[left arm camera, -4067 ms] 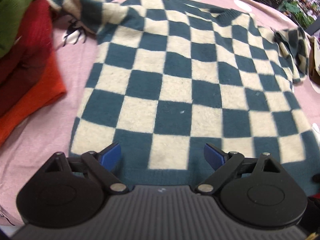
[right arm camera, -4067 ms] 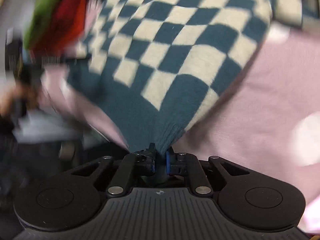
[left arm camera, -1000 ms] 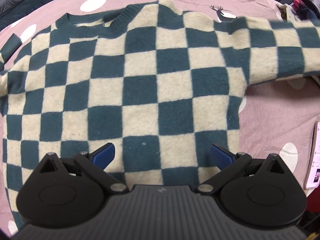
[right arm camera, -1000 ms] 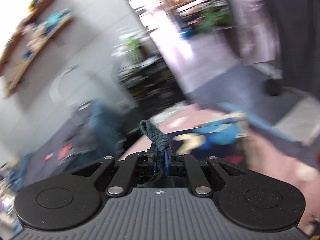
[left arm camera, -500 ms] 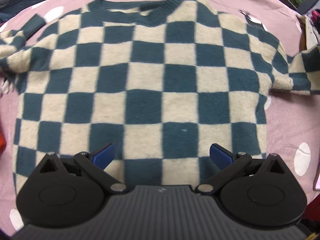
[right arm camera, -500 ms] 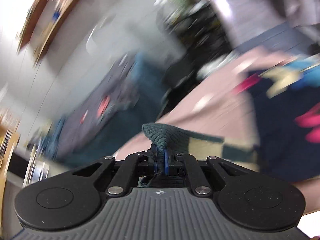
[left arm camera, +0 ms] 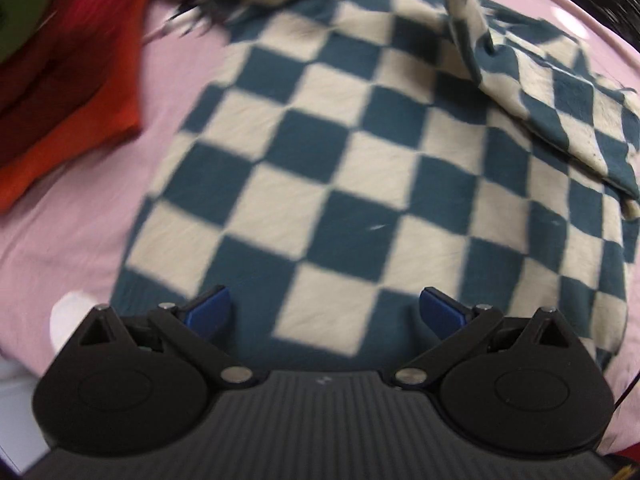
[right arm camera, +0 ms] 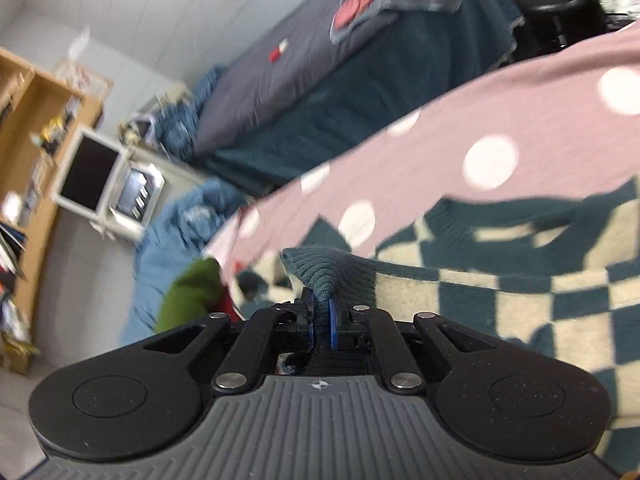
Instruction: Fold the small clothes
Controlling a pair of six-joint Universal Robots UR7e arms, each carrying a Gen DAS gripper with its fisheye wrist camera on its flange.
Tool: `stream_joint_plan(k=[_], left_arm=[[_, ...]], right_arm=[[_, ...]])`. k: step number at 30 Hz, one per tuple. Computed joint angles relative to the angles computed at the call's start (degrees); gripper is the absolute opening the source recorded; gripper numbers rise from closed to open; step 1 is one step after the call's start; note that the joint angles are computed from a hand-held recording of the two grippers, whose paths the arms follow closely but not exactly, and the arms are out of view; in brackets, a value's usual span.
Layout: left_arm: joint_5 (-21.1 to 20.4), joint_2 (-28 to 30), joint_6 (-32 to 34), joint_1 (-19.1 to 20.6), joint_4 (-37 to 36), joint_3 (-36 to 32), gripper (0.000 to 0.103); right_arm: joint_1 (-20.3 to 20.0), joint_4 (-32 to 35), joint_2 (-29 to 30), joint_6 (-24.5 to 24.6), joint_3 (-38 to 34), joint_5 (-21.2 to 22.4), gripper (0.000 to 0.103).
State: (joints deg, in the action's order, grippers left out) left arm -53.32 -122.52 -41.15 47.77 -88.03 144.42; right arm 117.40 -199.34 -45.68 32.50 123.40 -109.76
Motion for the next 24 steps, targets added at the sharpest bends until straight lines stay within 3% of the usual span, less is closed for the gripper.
stream_joint_plan(k=[4,8,9,10,11,14,19,21,24], left_arm=[[1.4,-1.7,-1.2,2.3,1.7,-0.6,0.103],[2.6,-1.4,-1.2,2.6,0.7,-0.9,0.103],[3.0,-1.4,-0.7,2.4,-0.1,-0.8,0.103],[3.4,-1.3,-0.2,2.3,-1.1,-0.7,0.103],[3.8,-0.7,0.7,2.4,-2.7,-0.6,0.103],[4.9,2.1,4.8,2.6,-9.8,-0.1,0.103],[4.3,11.6,16.9,3.5,-29.9,-0.4,0.097],[5.0,18.0,20.4,3.8,-35.8,-1.7,0.097],[6.2,26.5,24.6,4.5,-43.5,-3.6,0.097]], right_arm=[[0.1,2.4,4.7,-1.8,-3.2,-0.7,0.017],[-0.9,5.1,5.0,-3.8,-3.1,0.1,0.041],[-1.1,5.6,5.3,-4.1,-3.2,0.3,0.058],[-1.2,5.3,4.9,-4.5,-2.6,0.4,0.068],[-1.2,4.2,3.9,-5.2,-1.3,0.2,0.07],[-0.7,0.4,1.4,-10.8,2.8,-3.5,0.069],[0.1,2.9,-4.1,-20.6,10.4,-17.2,0.053],[-0.6,5.4,-6.7,-20.6,13.8,-19.7,0.053],[-1.8,11.6,-10.9,-16.8,17.5,-21.8,0.053]])
